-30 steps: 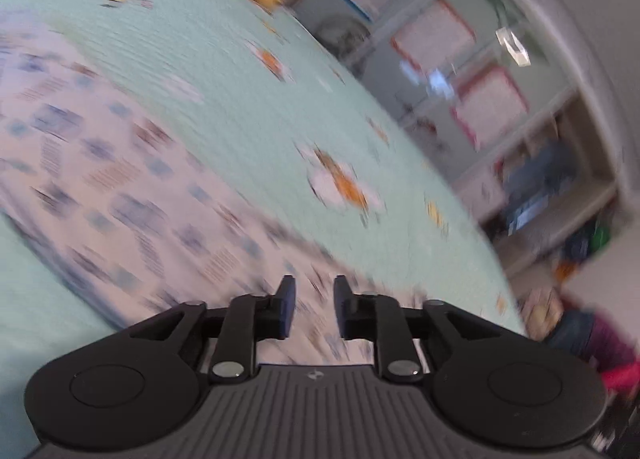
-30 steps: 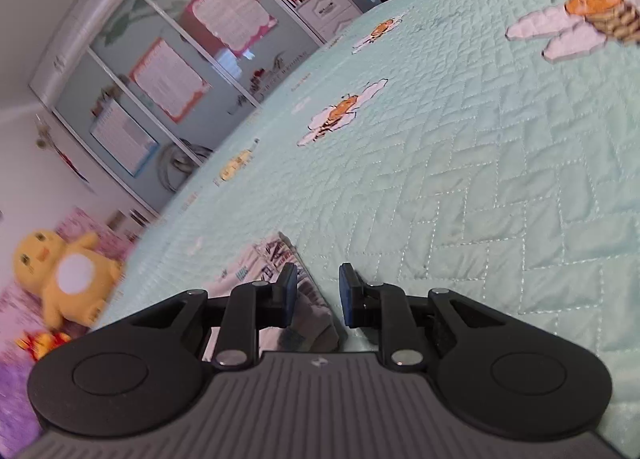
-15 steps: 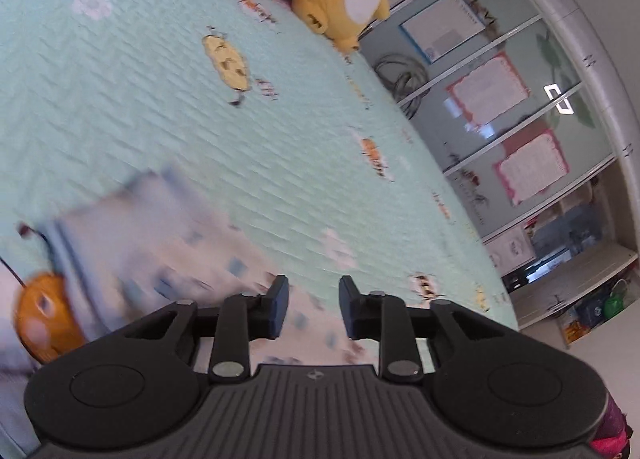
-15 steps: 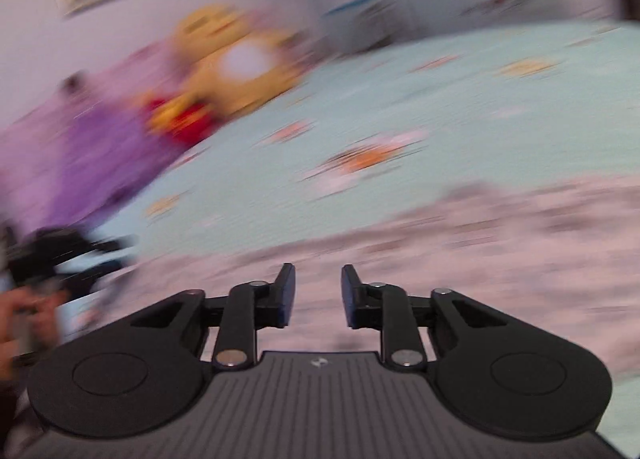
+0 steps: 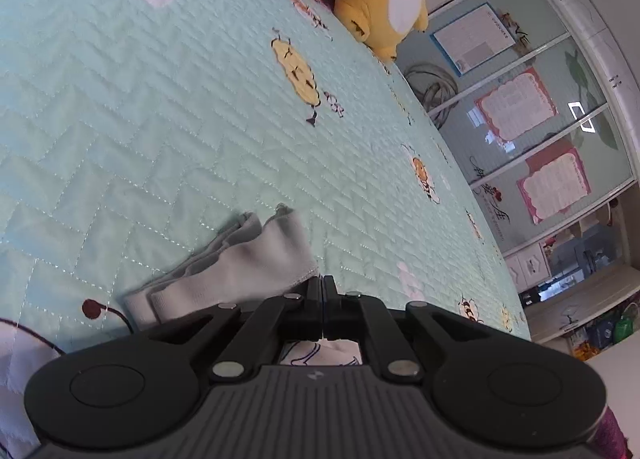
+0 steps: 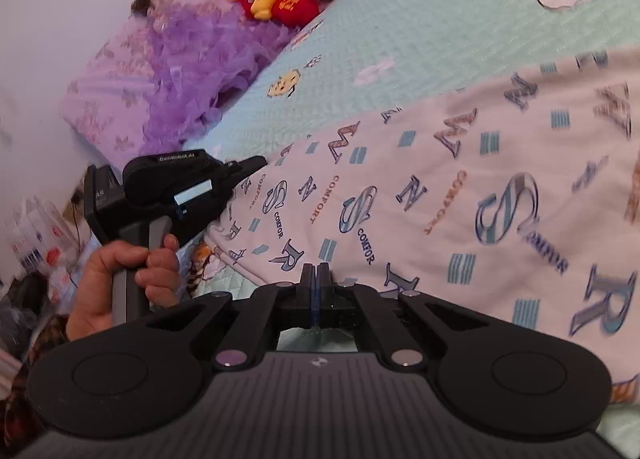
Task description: Fold clothes
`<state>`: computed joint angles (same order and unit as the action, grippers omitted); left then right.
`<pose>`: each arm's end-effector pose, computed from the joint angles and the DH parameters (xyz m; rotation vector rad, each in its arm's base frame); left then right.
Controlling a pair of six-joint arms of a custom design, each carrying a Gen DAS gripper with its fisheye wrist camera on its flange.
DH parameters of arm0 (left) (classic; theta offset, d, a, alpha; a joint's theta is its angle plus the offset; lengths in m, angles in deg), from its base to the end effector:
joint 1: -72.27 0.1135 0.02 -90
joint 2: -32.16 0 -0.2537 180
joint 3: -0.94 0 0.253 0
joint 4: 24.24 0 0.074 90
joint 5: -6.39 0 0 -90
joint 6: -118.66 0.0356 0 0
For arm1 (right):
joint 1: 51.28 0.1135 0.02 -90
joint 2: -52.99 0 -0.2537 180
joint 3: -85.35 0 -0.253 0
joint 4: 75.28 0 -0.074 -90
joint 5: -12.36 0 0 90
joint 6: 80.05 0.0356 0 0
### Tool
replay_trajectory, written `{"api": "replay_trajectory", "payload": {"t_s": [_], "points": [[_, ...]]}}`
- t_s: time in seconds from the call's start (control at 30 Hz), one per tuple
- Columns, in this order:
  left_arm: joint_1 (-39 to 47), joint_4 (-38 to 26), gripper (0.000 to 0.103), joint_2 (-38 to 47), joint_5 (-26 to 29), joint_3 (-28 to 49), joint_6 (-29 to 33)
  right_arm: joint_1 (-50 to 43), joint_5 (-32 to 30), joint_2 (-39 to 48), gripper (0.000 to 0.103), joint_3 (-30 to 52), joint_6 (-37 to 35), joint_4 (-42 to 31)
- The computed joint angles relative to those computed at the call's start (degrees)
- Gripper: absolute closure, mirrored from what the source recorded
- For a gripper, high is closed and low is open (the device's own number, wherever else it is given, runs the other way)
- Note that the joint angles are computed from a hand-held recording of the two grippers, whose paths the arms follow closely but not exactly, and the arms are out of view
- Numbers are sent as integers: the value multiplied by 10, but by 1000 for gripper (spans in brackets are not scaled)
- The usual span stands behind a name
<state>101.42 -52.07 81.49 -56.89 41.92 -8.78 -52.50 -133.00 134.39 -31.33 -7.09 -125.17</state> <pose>0.1741 0.0788 0.2067 -0.9727 1.9577 -0.5937 0.2585 0.0238 0.1985 -0.5682 2.3236 1.1590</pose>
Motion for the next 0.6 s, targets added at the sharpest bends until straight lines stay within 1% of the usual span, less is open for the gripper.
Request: {"api": "replay_trajectory", "payload": {"t_s": [0.03, 0.07, 0.1, 0.13, 0.17, 0.2, 0.23, 0.27, 0.3, 0.37, 0.47, 0.57, 0.6], "points": [[-11, -7, 99, -5, -18, 3, -3, -5, -11, -12, 97, 1, -3, -8], [-23, -14, 99, -9, -37, 5, -8, -10, -24, -24, 97, 2, -5, -15], [-35, -20, 99, -12, -56, 8, -13, -7, -23, -30, 97, -2, -8, -12], [-50, -19, 99, -4, -78, 15, -21, -3, -21, -36, 94, -7, -10, -6], [-66, -17, 99, 8, -100, 24, -28, 16, 12, -32, 91, -9, -23, -6], [-81, -15, 99, 20, -121, 33, -35, 22, 28, -37, 96, -17, -40, 0], [-93, -21, 99, 17, -139, 36, -41, 25, 42, -44, 98, -26, -57, 8], [-100, -19, 99, 24, -150, 40, -44, 23, 41, -50, 97, -20, -61, -7], [-104, -15, 98, 27, -155, 40, -51, 21, 37, -56, 93, -10, -63, -25], [-107, -1, 98, 27, -158, 33, -65, 16, 31, -67, 91, 9, -67, -61], [-87, 17, 98, 23, -134, 16, -78, 18, 9, -81, 90, 18, -34, -38], [-71, 27, 97, 37, -113, 16, -81, 13, 20, -63, 89, -1, -34, -27], [-66, 28, 97, 39, -108, 16, -80, 11, 24, -56, 92, -8, -34, -23]]}}
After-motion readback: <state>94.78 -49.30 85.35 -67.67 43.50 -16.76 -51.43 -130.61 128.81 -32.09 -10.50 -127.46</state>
